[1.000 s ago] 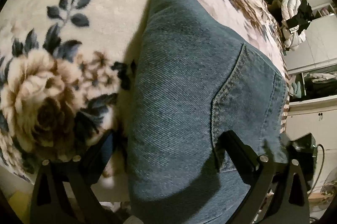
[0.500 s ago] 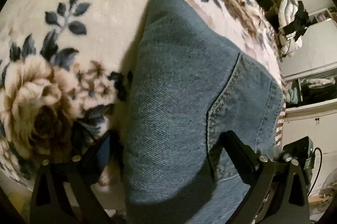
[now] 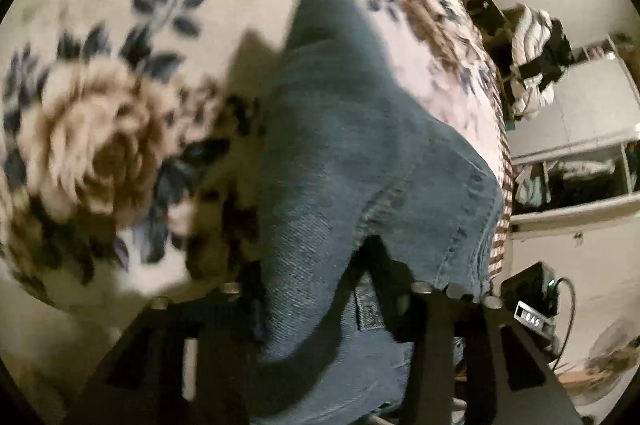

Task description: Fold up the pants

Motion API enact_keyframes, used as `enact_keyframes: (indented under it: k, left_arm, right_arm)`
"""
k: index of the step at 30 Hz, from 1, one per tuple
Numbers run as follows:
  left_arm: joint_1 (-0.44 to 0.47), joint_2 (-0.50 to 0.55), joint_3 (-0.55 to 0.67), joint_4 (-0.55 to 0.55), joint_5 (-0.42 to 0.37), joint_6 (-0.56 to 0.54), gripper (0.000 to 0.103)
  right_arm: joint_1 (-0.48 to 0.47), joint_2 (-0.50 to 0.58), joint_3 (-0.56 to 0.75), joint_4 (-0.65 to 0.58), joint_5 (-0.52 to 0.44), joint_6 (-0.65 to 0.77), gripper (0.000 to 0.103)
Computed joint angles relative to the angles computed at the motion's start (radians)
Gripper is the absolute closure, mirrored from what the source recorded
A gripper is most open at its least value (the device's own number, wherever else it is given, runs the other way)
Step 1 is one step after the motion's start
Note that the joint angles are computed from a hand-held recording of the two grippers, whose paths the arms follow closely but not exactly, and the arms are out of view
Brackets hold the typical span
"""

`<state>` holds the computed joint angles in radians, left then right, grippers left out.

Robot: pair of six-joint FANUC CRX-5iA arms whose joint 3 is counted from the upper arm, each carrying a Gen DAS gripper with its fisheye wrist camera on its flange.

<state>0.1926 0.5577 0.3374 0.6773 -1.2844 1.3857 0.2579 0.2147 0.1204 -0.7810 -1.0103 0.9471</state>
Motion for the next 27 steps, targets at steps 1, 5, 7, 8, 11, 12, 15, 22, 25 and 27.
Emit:
enact_keyframes:
  k: [1, 5, 7, 8, 11, 12, 15, 22, 25, 27]
  left_arm:
    - [0.004, 0.009, -0.001, 0.013, -0.003, 0.001, 0.049]
    - [0.002, 0.051, 0.019, 0.048, -0.017, -0.025, 0.04]
    - [-0.004, 0.045, 0.015, 0.05, 0.0, -0.054, 0.04]
    - [-0.007, 0.039, 0.013, 0.048, 0.006, -0.062, 0.043]
    - [-0.01, 0.008, -0.011, 0.051, 0.033, -0.072, 0.07]
    - [-0.011, -0.001, -0.015, 0.059, 0.033, -0.073, 0.075]
    - [-0.014, -0.015, 0.003, 0.049, 0.027, -0.065, 0.08]
    - [-0.008, 0.012, 0.155, 0.05, -0.032, 0.006, 0.082]
    - [-0.003, 0.046, 0.276, 0.034, -0.075, 0.052, 0.082]
    - [-0.002, 0.076, 0.366, 0.024, -0.094, 0.072, 0.082]
  right_arm:
    - [-0.009, 0.0, -0.005, -0.023, -0.007, 0.002, 0.053]
    - [-0.012, 0.025, 0.016, -0.013, -0.049, 0.01, 0.033]
    - [-0.011, 0.044, 0.024, -0.026, -0.034, 0.026, 0.024]
    - [-0.003, 0.042, 0.019, -0.011, -0.024, 0.014, 0.024]
    - [0.036, 0.018, -0.004, 0.073, 0.004, -0.036, 0.043]
    - [0.04, 0.002, -0.023, 0.076, 0.021, -0.037, 0.056]
    - [0.046, -0.036, -0.047, 0.075, 0.067, -0.062, 0.066]
    - [0.077, -0.021, 0.071, 0.123, 0.032, -0.126, 0.07]
    - [0.066, 0.004, 0.151, 0.114, -0.002, -0.117, 0.071]
    - [0.062, 0.027, 0.22, 0.124, -0.032, -0.108, 0.071]
